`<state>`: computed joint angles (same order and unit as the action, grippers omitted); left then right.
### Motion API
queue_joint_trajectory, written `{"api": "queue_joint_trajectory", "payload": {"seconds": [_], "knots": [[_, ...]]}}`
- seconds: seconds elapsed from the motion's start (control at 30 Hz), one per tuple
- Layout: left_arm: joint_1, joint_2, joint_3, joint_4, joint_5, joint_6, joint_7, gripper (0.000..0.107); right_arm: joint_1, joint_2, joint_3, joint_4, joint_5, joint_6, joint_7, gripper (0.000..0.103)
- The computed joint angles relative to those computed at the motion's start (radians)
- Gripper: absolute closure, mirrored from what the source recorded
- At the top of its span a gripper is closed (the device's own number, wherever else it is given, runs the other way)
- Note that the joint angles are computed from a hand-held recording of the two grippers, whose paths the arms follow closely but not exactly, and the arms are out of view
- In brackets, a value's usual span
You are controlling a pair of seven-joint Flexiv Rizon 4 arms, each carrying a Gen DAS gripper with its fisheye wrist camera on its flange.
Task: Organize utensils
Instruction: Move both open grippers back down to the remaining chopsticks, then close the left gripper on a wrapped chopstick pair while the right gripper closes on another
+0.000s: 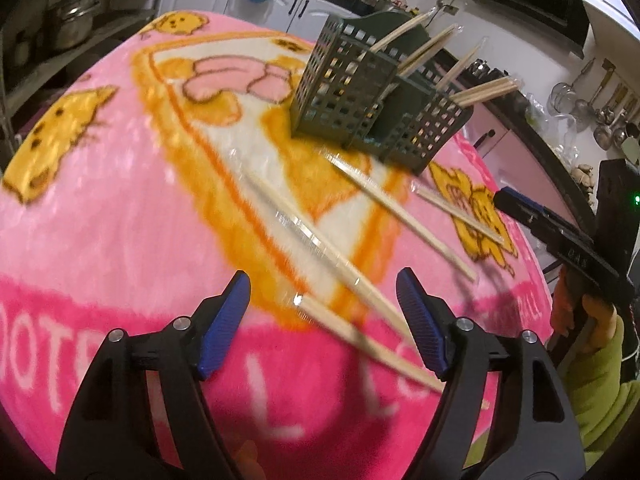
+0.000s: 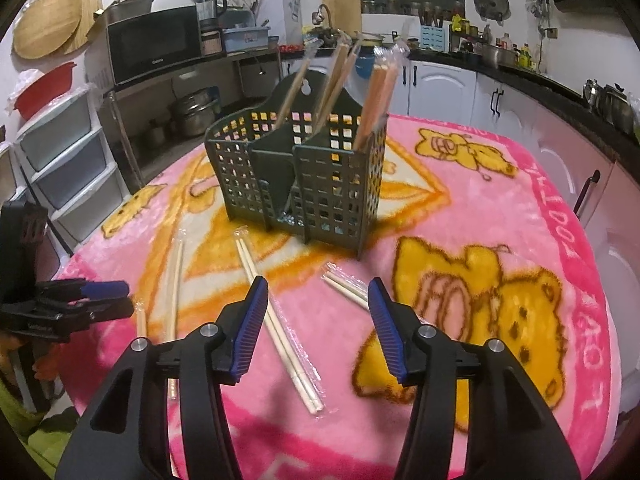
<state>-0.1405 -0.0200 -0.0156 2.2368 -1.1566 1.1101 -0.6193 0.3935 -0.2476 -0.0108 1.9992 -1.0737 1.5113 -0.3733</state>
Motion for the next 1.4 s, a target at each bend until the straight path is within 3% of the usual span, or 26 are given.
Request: {"api": "queue_joint_trajectory", "payload": {"seconds": [0.13,0.23,0.4,0.57,0.73,0.93,0.97,1.13,1.27,1.4], "knots": [[-0.004,-0.003,-0.002,0.017,-0.03,-0.005,0.018,0.04,-0.001,-0.015,-0.002,-0.008,0.008,-0.009,-0.013,0.053],[-0.014,-0.004,-0.008,0.021,-0.056,0.017,0.042,0.048,-0.005,-0.032,0.008,-0.023,0.043,-0.044,-0.057,0.053],[-0.029,-0.017,-0.021,0.015,-0.091,0.052,0.071,0.057,0.0,-0.077,0.04,-0.07,0.166,-0.144,-0.225,0.051],[-0.041,-0.036,-0.031,0.007,-0.097,0.091,0.07,0.077,0.0,-0.127,0.08,-0.128,0.305,-0.22,-0.412,0.044],[-0.044,-0.049,-0.037,0.002,-0.087,0.116,0.067,0.09,0.023,-0.168,0.081,-0.183,0.384,-0.279,-0.527,0.043],[-0.028,-0.054,-0.032,-0.008,-0.081,0.084,0.051,0.101,0.02,-0.219,0.109,-0.263,0.497,-0.338,-0.679,0.045],[-0.026,-0.054,-0.031,-0.011,-0.073,0.079,0.049,0.101,0.012,-0.226,0.122,-0.276,0.53,-0.344,-0.709,0.046],[-0.019,-0.055,-0.033,-0.026,-0.061,0.056,0.053,0.103,-0.001,-0.236,0.16,-0.309,0.646,-0.358,-0.836,0.07],[-0.02,-0.054,-0.036,-0.04,-0.07,0.058,0.06,0.103,0.064,-0.211,0.08,-0.254,0.571,-0.289,-0.777,0.087],[-0.026,-0.048,-0.038,-0.051,-0.08,0.065,0.078,0.103,0.089,-0.185,0.046,-0.21,0.517,-0.213,-0.703,0.096]]}}
